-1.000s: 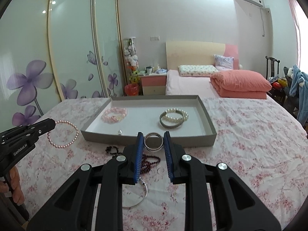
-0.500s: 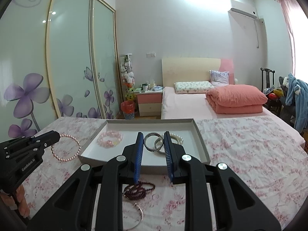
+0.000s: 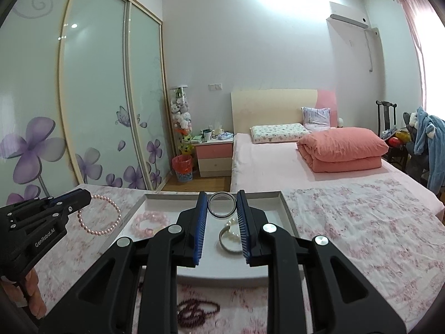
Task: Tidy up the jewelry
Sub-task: 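Carry the silver ring and pink pearl bracelet into the grey tray with both tools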
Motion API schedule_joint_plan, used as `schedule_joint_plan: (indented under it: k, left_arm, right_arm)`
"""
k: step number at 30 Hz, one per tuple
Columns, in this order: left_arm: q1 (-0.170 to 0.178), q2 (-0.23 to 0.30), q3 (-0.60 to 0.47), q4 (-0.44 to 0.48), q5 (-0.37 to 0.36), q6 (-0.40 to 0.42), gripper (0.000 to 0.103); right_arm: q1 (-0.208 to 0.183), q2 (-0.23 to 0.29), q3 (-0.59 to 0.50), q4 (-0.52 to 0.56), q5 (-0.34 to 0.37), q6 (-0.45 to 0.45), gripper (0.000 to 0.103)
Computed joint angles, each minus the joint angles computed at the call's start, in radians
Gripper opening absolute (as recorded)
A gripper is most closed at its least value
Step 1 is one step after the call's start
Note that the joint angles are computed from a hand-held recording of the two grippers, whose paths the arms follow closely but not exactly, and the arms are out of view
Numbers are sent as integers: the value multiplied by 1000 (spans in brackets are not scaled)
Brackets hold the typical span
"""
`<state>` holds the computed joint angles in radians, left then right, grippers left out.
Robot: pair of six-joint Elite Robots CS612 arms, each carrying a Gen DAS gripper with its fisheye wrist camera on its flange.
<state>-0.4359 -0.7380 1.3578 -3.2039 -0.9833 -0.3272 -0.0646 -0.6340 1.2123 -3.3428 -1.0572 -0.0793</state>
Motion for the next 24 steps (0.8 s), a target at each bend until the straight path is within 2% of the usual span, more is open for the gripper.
schedule_joint_plan:
  k: [11,24]
  left_arm:
    - [30,62,-112,104,-44,-12,7]
    - [55,113,-192,191,-128,-45,7]
  right_arm:
    - [20,79,-154,231,-23,3,23]
    - [39,124,-243,415,-54,-30,23]
